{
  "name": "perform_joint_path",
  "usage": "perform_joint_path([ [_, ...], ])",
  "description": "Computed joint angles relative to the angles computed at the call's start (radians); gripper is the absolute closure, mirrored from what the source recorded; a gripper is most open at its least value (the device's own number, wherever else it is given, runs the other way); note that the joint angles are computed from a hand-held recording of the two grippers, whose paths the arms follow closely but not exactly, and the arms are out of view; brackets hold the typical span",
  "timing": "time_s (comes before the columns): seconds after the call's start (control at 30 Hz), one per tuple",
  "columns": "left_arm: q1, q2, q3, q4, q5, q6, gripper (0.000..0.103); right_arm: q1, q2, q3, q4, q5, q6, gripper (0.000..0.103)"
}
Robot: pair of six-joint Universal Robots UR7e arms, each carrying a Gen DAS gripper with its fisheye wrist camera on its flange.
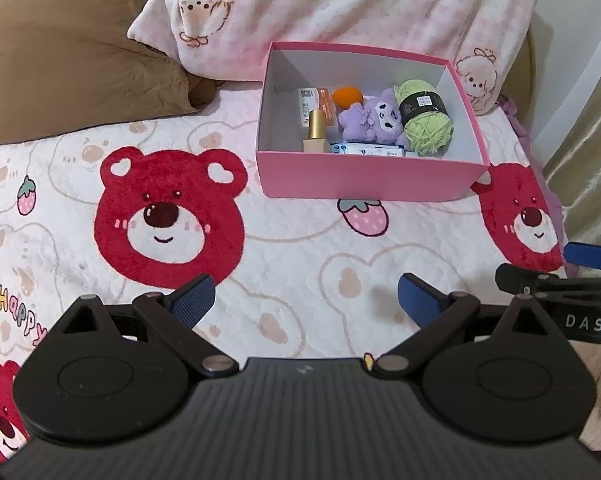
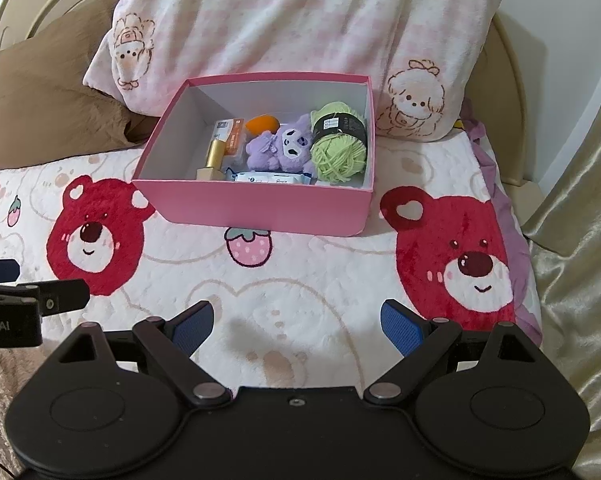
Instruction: Organize objects
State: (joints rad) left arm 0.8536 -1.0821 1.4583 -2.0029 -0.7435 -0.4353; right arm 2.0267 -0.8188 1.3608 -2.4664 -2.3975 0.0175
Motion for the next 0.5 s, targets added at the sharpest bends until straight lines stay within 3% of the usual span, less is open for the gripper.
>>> perform_joint_path([
  [0.5,0.0,-0.011,0.011,-0.006,0.022,-0.019,0.004,0.014,-0.001,-0.001,0.016,-0.021,-0.003,0.01],
])
